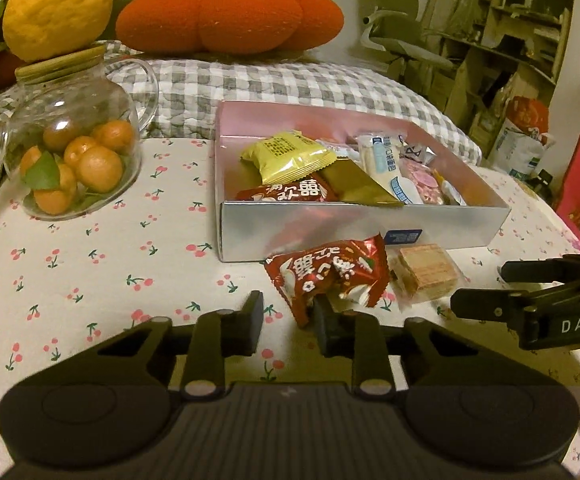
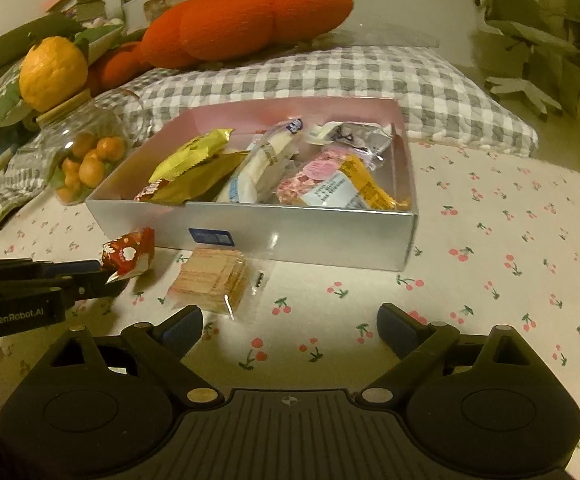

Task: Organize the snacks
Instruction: 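Grasp the red wrapped candy packet with the left gripper while the right grasps the clear wafer packet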

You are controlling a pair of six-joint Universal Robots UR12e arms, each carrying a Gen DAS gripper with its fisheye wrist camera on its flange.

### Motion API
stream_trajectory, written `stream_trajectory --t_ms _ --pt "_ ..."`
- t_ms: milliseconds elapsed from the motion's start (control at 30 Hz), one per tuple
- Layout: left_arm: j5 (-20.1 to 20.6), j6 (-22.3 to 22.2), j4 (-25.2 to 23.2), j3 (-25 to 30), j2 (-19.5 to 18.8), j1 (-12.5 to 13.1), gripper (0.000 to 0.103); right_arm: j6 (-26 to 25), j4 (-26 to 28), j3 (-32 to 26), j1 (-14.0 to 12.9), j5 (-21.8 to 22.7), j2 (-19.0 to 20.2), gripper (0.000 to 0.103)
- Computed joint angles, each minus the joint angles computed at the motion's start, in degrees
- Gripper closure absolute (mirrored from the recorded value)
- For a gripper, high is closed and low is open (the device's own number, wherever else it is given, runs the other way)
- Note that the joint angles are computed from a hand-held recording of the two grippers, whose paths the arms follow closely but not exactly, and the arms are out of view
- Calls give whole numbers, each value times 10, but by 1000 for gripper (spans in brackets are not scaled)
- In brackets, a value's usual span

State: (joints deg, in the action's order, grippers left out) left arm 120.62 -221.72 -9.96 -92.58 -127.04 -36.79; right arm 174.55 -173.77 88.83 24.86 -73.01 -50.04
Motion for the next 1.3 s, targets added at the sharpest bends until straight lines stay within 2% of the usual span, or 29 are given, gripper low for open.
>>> stream_trajectory --t_ms 167,433,500,567,667,800,1000,1167,1233,1300 --pt "-22 -16 -17 -3 9 4 92 -11 -3 -9 6 0 6 7" --pt "-15 -6 -54 -16 26 6 92 -59 -15 -19 20 -11 15 10" --pt "-23 -1 -53 -21 30 8 90 -69 -17 -20 23 -15 16 15" --pt "-35 5 -51 -25 33 9 80 -82 -16 -21 25 -16 17 22" --pt "-44 16 -45 -26 35 10 63 -94 -18 -20 25 -9 17 39" --pt "-61 29 -7 -30 32 11 36 -92 -15 -19 22 -4 14 51" --pt "-87 32 22 -15 19 13 22 -91 -5 -11 15 -1 6 55" --pt "-71 3 -2 5 7 12 25 -97 -2 -1 11 -7 -3 55" --pt "-69 -17 -8 8 5 13 30 -98 -3 3 10 -17 -6 56" --pt "-62 -28 -11 9 5 13 44 -91 -1 4 9 -21 -8 56"
